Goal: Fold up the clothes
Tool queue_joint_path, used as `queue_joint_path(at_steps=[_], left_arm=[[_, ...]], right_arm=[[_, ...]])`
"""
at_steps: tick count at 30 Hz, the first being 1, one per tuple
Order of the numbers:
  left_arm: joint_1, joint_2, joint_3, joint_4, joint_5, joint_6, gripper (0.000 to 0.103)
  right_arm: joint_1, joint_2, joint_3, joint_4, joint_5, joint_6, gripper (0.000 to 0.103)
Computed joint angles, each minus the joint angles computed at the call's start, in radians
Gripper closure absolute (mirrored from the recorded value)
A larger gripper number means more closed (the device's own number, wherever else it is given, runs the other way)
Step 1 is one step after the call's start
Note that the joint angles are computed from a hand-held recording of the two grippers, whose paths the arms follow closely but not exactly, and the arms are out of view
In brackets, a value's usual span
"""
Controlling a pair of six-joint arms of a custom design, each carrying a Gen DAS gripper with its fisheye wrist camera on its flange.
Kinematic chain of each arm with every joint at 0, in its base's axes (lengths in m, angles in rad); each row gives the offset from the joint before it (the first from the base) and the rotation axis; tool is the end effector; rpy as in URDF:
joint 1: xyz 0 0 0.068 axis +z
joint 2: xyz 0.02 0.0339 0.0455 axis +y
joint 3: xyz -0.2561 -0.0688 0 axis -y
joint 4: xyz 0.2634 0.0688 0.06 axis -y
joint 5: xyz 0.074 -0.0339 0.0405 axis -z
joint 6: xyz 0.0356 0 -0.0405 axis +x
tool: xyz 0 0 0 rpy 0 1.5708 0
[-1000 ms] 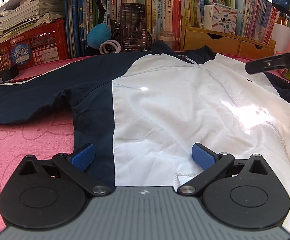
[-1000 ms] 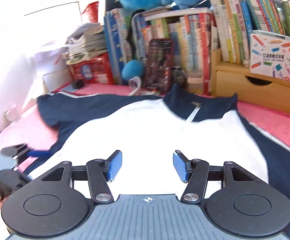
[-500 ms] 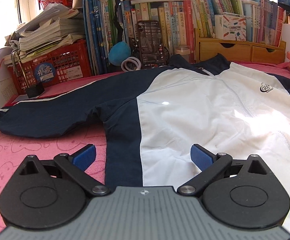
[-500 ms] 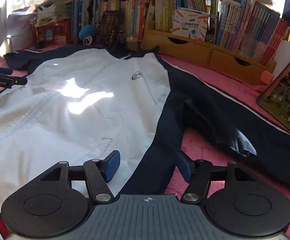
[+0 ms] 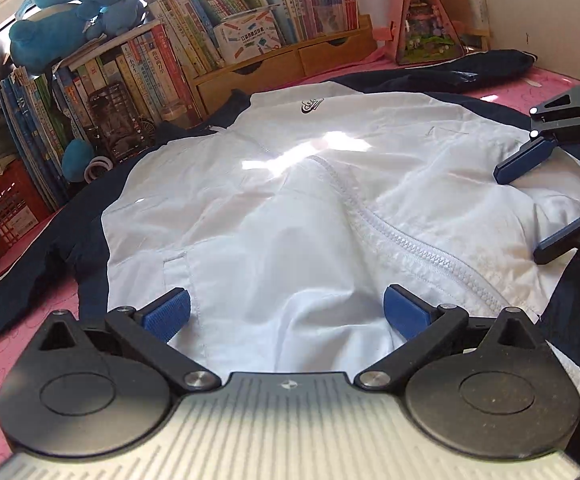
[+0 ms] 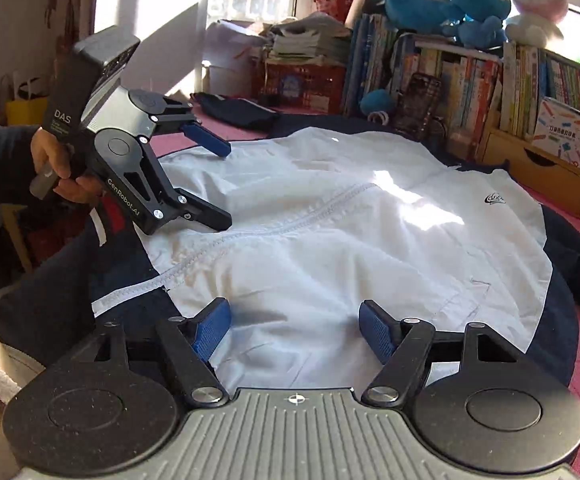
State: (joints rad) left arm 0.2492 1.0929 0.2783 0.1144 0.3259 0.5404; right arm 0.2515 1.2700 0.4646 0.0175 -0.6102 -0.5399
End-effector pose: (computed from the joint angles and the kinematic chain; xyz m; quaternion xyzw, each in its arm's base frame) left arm 0.2053 0.0405 0.1211 0.1975 0.8753 0.0243 0.4407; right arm 0.2299 0.0801 0.1366 -0.4456 0.7694 0.2225 0.4000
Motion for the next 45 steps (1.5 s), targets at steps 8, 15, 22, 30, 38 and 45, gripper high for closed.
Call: queue_joint_path(at_steps=[8, 15, 22, 30, 38, 45], left_arm=[[0.429, 0.004, 0.173, -0.445, 0.257, 0.108, 0.000], [0.151, -0.014, 0.236, -0.209, 0.087, -0.176, 0.000], [-0.128, 0.414, 0.507, -0.029, -0.244, -0.413, 0.000], [-0.324, 0.670, 0.788, -0.022, -0.246, -0.357, 0.000], [-0.452, 1.084, 1.293, -0.139, -0.280, -0.285, 0.000], [-0.407, 1.416, 1.871, -0.416, -0.199, -0.154, 0.000]], right_arm=[[-0.291, -0.073, 0.051, -0.295, -0.087, -0.054, 0.032], [-0.243, 0.002, 0.053, 0.170, 0.017, 0.355, 0.029], [-0.037, 0.478, 0.503, 0.225, 0.291, 0.513, 0.029], [-0.107, 0.862, 1.075, 0.043, 0.524, 0.367, 0.029], [-0.245, 1.167, 1.528, -0.291, 0.397, 0.246, 0.027], [-0.280, 1.312, 1.701, -0.391, 0.296, 0.126, 0.004]])
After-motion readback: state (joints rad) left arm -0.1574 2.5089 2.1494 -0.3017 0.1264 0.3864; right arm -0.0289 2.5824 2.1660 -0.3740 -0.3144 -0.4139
